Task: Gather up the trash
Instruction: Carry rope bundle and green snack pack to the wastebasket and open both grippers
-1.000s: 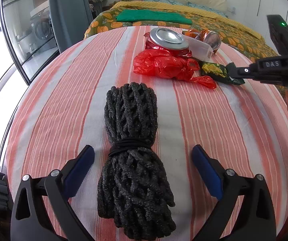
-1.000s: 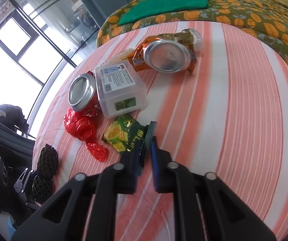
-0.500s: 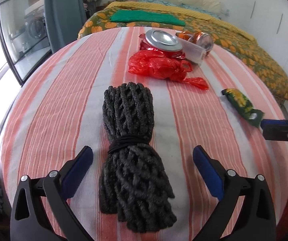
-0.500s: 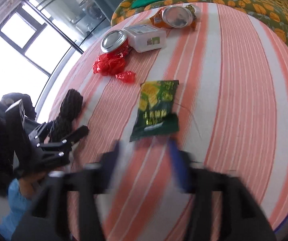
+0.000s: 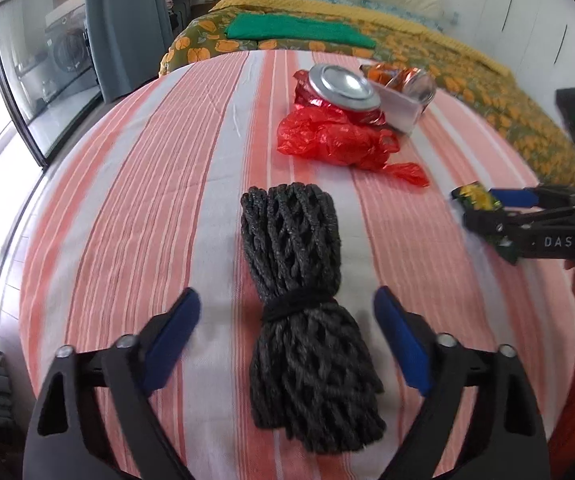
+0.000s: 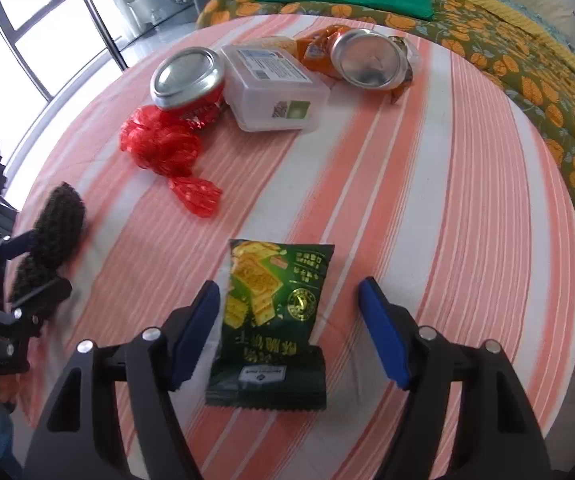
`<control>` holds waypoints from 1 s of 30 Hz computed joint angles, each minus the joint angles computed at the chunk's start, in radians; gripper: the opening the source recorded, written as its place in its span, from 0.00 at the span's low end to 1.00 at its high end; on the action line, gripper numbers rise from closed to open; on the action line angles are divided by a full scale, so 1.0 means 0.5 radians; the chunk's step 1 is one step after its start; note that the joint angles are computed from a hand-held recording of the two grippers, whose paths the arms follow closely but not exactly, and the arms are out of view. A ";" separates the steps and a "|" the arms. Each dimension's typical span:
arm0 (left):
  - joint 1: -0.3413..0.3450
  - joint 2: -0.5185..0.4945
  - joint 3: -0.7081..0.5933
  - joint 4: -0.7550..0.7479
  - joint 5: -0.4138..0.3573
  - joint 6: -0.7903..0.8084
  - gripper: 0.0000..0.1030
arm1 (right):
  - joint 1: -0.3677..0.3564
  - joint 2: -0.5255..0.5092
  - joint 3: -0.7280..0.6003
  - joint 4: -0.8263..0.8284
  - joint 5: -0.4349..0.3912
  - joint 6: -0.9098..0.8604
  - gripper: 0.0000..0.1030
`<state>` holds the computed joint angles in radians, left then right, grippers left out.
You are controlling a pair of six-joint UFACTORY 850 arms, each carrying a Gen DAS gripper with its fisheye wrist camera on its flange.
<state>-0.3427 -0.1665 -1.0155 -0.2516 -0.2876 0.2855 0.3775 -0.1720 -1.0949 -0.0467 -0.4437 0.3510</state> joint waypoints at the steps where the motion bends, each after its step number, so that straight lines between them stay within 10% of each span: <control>1: -0.007 -0.009 -0.006 0.105 0.004 -0.103 0.69 | 0.016 0.012 0.012 -0.089 0.013 0.054 0.38; 5: -0.024 0.003 0.006 0.238 0.027 -0.232 0.38 | -0.008 0.123 0.122 0.077 0.051 -0.064 0.35; 14: -0.189 0.238 0.156 -0.766 -0.069 0.623 0.34 | -0.194 0.883 0.758 0.909 0.239 -0.752 0.35; 18: -0.445 0.295 0.175 -1.050 -0.095 0.843 0.34 | -0.500 1.400 1.151 1.202 0.162 -0.928 0.35; 22: -0.754 0.233 0.105 -1.191 -0.118 0.919 0.34 | -0.733 1.756 1.378 0.741 0.058 -0.492 0.35; 30: -1.312 -0.107 -0.190 -0.912 -0.131 0.624 0.35 | -1.532 2.069 1.696 0.912 -0.168 -0.820 0.35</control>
